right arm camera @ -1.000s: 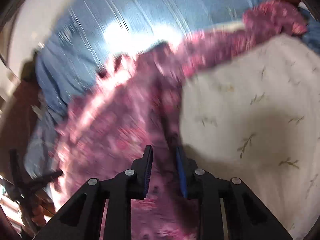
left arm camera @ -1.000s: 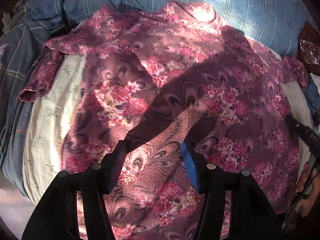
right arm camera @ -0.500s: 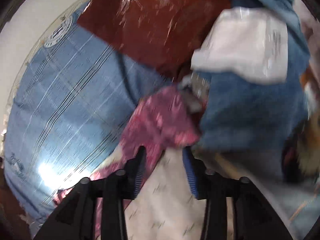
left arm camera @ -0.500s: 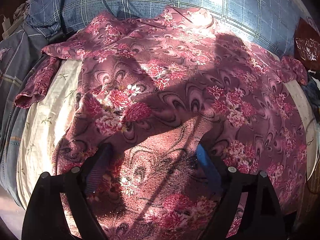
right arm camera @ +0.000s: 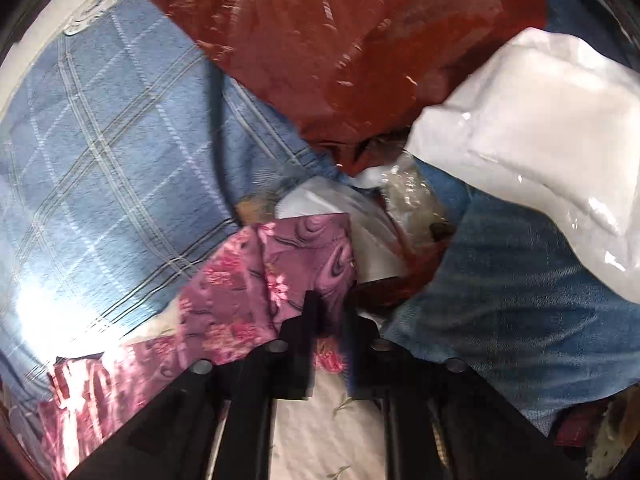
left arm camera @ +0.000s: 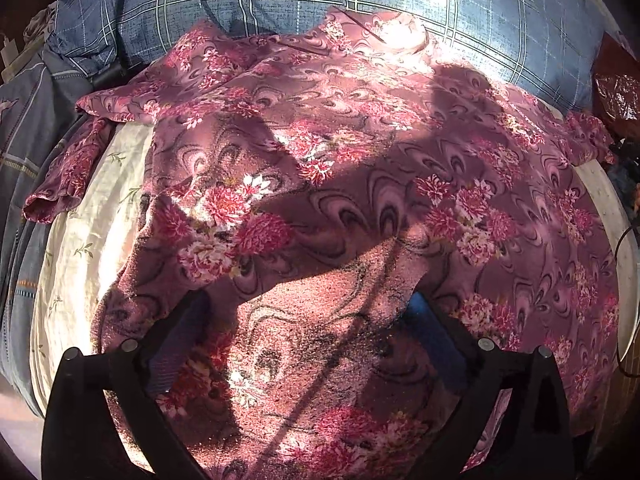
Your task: Fold small clothes
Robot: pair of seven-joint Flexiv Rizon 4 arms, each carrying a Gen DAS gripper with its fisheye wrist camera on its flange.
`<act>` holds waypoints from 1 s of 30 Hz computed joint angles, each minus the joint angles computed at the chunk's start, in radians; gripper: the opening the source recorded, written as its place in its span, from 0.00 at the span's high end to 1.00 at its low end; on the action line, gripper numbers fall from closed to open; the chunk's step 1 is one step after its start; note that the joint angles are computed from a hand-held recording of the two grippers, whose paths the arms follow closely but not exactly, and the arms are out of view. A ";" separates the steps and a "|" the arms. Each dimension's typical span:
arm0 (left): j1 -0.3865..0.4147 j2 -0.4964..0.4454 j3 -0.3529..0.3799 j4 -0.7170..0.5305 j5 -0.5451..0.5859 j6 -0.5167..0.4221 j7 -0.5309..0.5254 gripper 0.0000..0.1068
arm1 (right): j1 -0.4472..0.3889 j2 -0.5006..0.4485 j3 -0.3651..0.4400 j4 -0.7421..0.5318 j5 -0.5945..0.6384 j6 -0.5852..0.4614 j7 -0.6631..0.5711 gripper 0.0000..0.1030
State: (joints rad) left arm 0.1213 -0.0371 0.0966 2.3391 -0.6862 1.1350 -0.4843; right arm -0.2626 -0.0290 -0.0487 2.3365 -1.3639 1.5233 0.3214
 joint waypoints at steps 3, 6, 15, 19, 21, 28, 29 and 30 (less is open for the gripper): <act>0.000 0.000 0.000 0.000 -0.004 -0.002 0.003 0.05 | 0.010 0.045 0.016 0.001 0.036 -0.020 -0.052 0.92; 0.000 0.001 0.000 0.000 -0.008 -0.005 0.004 0.04 | 0.038 0.113 0.054 -0.018 0.113 -0.131 -0.124 0.92; -0.005 0.002 -0.004 0.003 -0.050 -0.004 0.031 0.04 | 0.090 0.181 0.111 -0.103 0.293 -0.375 -0.347 0.92; 0.006 -0.002 0.001 -0.024 -0.055 -0.063 0.017 0.04 | 0.132 0.163 0.134 -0.113 0.340 -0.336 -0.378 0.92; 0.015 -0.004 0.005 -0.041 -0.068 -0.107 0.009 0.04 | 0.167 0.131 0.147 -0.131 0.363 -0.290 -0.390 0.92; 0.047 -0.006 0.020 -0.086 -0.097 -0.234 -0.015 0.04 | 0.344 -0.031 0.176 -0.241 0.443 -0.165 -0.428 0.92; 0.051 -0.005 0.022 -0.090 -0.096 -0.239 -0.012 0.04 | 0.375 -0.062 0.175 -0.266 0.458 -0.152 -0.437 0.92; 0.054 -0.005 0.024 -0.094 -0.096 -0.243 -0.007 0.04 | 0.404 -0.093 0.178 -0.291 0.486 -0.139 -0.457 0.92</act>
